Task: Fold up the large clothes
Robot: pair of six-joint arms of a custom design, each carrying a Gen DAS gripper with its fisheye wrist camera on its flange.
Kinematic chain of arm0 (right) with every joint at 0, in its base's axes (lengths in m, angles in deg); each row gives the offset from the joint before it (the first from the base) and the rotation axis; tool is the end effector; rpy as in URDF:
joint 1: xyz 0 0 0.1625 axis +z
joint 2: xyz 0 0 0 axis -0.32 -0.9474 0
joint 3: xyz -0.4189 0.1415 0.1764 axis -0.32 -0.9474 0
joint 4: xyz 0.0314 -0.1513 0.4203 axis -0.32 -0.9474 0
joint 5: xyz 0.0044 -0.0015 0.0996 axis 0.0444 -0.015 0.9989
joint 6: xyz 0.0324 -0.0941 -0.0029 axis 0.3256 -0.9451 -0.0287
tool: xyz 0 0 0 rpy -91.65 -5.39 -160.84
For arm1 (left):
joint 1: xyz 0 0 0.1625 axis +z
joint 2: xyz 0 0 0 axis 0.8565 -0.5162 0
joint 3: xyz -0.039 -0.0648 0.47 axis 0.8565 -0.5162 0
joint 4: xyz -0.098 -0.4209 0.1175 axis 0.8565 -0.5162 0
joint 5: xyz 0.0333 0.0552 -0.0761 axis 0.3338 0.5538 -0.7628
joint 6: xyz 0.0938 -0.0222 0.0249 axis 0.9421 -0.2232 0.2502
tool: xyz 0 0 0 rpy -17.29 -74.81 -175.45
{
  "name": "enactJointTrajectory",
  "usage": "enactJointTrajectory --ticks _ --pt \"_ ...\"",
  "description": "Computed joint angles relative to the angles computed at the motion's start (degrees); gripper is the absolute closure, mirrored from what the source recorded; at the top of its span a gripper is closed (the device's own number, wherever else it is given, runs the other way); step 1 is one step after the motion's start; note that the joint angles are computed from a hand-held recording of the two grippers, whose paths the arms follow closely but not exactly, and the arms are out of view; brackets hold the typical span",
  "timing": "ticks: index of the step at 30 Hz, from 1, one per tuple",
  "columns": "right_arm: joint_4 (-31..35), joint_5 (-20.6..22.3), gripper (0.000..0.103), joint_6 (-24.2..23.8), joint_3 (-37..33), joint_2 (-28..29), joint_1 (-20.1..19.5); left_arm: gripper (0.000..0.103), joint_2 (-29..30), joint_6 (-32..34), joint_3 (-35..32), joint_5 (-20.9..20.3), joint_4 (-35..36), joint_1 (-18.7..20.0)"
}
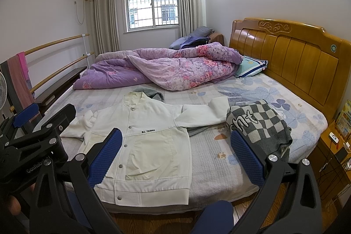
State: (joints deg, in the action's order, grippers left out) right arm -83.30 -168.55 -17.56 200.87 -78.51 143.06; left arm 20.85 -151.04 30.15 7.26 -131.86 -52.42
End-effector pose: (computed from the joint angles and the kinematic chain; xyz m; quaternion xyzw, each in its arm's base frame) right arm 0.3002 -0.3178 0.5076 0.2481 -0.8141 0.4566 0.2593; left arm -0.6026 -0.2995 0.2362 0.1829 0.7439 -0.5438 0.3427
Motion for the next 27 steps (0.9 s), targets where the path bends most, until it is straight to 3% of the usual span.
enactJointTrajectory --ticks 13,27 --pt "-0.60 0.53 0.008 -0.47 -0.37 1.28 -1.02 0.005 0.33 -1.49 -0.46 -0.78 1.48 -0.45" --pt "0.89 1.30 0.008 0.03 -0.92 3.27 -2.76 0.005 -1.07 4.31 3.62 -1.12 -6.69 2.67"
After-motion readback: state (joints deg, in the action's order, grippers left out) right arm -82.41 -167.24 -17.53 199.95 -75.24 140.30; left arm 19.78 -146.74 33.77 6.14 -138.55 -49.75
